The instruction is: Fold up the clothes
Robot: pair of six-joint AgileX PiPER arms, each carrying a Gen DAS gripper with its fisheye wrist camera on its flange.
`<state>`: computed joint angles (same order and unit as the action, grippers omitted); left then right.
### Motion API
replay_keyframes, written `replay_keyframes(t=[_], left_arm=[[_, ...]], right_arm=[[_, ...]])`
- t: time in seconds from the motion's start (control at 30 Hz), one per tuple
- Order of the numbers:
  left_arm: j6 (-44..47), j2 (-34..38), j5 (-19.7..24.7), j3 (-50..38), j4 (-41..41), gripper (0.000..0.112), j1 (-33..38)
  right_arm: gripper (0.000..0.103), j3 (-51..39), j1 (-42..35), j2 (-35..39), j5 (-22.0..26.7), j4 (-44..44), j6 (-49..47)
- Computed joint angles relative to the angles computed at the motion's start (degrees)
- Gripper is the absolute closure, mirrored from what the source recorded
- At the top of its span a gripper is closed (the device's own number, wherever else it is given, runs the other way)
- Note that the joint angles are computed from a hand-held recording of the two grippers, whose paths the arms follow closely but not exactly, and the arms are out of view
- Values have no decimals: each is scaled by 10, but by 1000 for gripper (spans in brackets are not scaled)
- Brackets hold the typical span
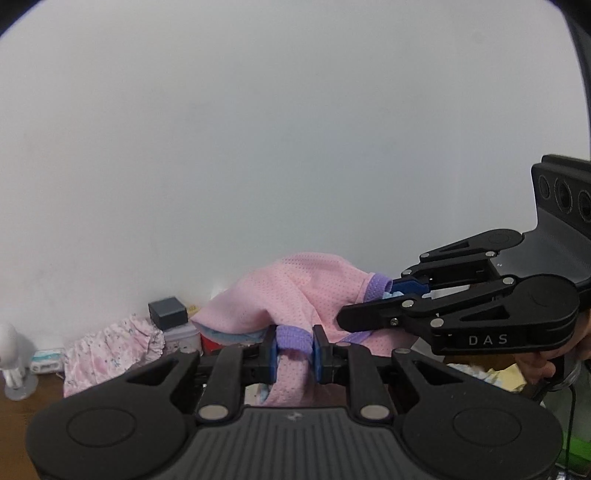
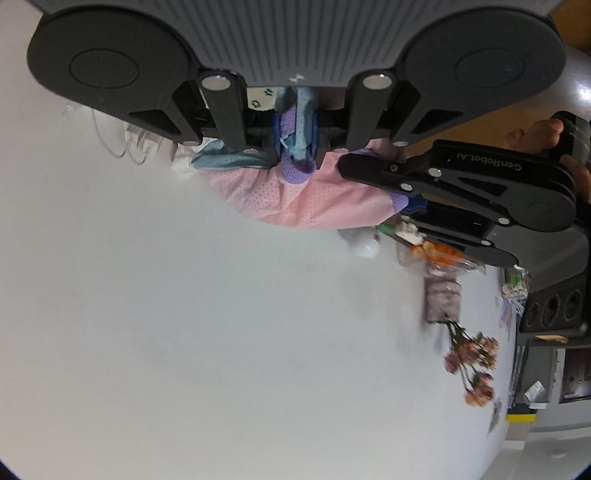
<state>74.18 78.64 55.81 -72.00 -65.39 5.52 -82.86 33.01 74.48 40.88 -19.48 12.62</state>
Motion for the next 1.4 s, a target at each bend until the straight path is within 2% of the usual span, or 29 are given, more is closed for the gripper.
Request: replay_keyframes(t=[0.1, 0.3, 0.37, 0.4, 0.43, 0.47, 0.53, 0.57, 0.67, 0.77, 0.83, 0.87, 0.9, 0.93, 0.97, 1.0, 1.03, 1.07, 1.17, 1.33, 1.4], left_arm=[[-3, 54, -52, -21, 16, 96, -43], [-11, 162, -117, -59, 37, 96, -83], [8, 196, -146, -53, 38, 93, -91], [4, 217, -166, -54, 50, 89, -98], [12, 231, -174, -50, 55, 77, -98], [37, 229, -163, -42, 37, 75, -85], [105, 226, -140, -18, -16, 67, -57], [114, 215, -134, -12, -20, 63, -45], [107, 212, -92, -32, -18, 63, -15], [63, 217, -68, -41, 18, 66, -13], [91, 197, -93, -5, 15, 66, -23], [117, 186, -110, 18, 2, 66, -26], [145, 180, -115, 36, -23, 66, -24], [162, 178, -112, 46, -40, 66, -21], [173, 178, -108, 53, -55, 66, -20], [180, 177, -107, 57, -64, 70, -19], [175, 177, -112, 56, -60, 89, -24], [161, 177, -115, 52, -51, 99, -28], [139, 178, -109, 44, -46, 103, -33], [114, 179, -133, 42, -32, 103, -46], [94, 183, -133, 37, -22, 99, -46]], right_arm=[[89, -7, -62, 39, -26, 81, -83], [89, -18, -166, 129, -54, 263, -231], [88, -11, -193, 162, -63, 329, -288], [86, -19, -202, 187, -48, 339, -295], [80, -40, -205, 221, -13, 325, -280], [66, -45, -205, 233, 0, 308, -267], [56, -31, -203, 225, -1, 286, -260], [55, -21, -202, 207, -3, 281, -265], [55, 1, -191, 152, -39, 211, -217], [54, -8, -198, 142, -15, 273, -254], [52, -6, -181, 148, 9, 265, -265], [47, 3, -165, 147, 12, 235, -252], [43, 15, -148, 146, 10, 200, -236], [35, 29, -141, 144, 0, 181, -225], [35, 42, -136, 143, -12, 164, -214], [37, 56, -131, 142, -24, 147, -202], [56, 58, -133, 146, -24, 144, -195], [86, 56, -137, 151, -21, 147, -189], [93, 40, -149, 149, -9, 176, -187], [93, 13, -145, 161, 14, 150, -176], [88, 14, -133, 167, 23, 119, -156]])
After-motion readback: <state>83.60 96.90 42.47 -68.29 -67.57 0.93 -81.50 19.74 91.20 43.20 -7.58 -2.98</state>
